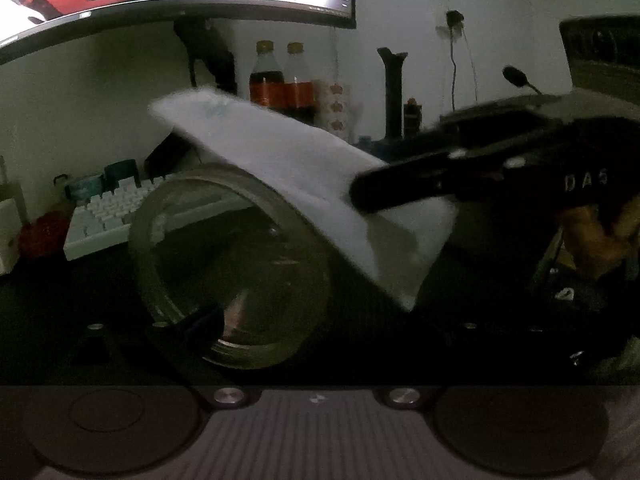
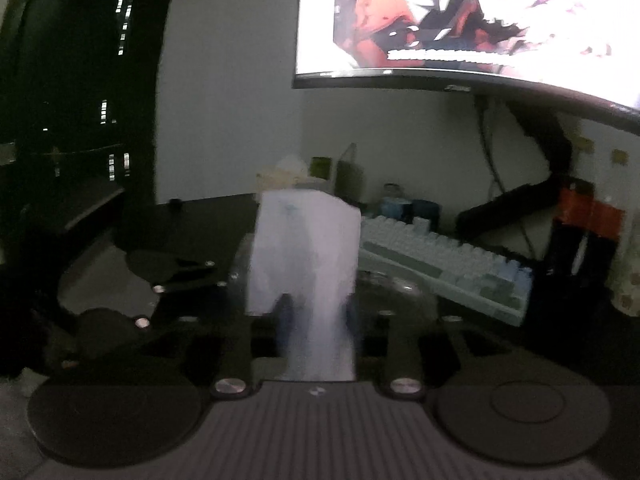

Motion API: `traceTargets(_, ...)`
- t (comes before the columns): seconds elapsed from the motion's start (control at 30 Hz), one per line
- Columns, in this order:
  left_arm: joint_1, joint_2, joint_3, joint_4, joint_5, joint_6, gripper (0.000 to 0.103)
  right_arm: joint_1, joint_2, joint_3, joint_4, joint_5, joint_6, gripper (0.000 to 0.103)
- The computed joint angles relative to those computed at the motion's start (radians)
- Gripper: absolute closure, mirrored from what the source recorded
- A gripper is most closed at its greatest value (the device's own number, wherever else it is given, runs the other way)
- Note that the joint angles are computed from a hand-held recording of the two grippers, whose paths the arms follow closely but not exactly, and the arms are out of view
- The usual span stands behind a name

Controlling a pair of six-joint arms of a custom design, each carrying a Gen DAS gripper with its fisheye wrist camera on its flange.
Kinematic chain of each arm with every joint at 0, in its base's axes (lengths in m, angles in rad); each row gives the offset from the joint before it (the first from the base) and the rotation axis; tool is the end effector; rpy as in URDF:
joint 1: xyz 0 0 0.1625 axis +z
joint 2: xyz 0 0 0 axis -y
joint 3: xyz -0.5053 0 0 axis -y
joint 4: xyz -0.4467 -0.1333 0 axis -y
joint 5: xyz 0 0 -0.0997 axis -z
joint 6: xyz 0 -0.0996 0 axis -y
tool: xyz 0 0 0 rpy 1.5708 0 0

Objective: Clean container
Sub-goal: 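Rub the towel along the jar body with the right gripper while the left holds the jar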

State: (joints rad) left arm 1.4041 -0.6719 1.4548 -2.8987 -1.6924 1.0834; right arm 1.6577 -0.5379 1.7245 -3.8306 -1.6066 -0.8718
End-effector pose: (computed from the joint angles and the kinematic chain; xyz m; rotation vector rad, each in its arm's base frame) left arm -0.0213 -0.8570 0.1291 1.7362 2.3218 -0.8045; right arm 0.1932 -0.7224 0.0473 1.0795 -2.1321 1.2970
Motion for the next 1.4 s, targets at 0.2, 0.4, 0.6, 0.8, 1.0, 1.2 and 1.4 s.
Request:
traceTargets(0.2,0.002,0.0,0.004,0.0,-0.005,0.007,0.002,-0.012,0.009,-0.019,0.001,0.041,0.03,0.077)
traceTargets(0.4,0.004,0.001,0.005,-0.007,-0.009,0.02,0.001,-0.017,0.01,-0.047,0.117,0.004,0.121,0.043)
traceTargets(0.6,0.007,0.001,0.006,-0.005,-0.018,0.024,0.001,-0.034,0.019,-0.075,0.114,0.079,0.197,0.098)
traceTargets(0.8,0.006,-0.001,0.015,-0.021,-0.016,0.025,0.0,-0.036,0.019,-0.064,0.03,0.146,0.201,0.097)
traceTargets(1.0,0.01,0.0,-0.006,0.029,-0.025,0.02,0.0,-0.02,0.029,-0.098,0.045,0.178,0.215,0.096)
traceTargets(1.2,0.013,-0.006,-0.01,0.047,-0.027,0.023,0.0,-0.017,0.073,-0.167,0.076,0.139,0.171,0.096)
traceTargets(1.4,0.015,-0.009,-0.009,0.047,-0.026,0.019,0.001,-0.026,0.094,-0.209,-0.002,0.038,0.18,0.093)
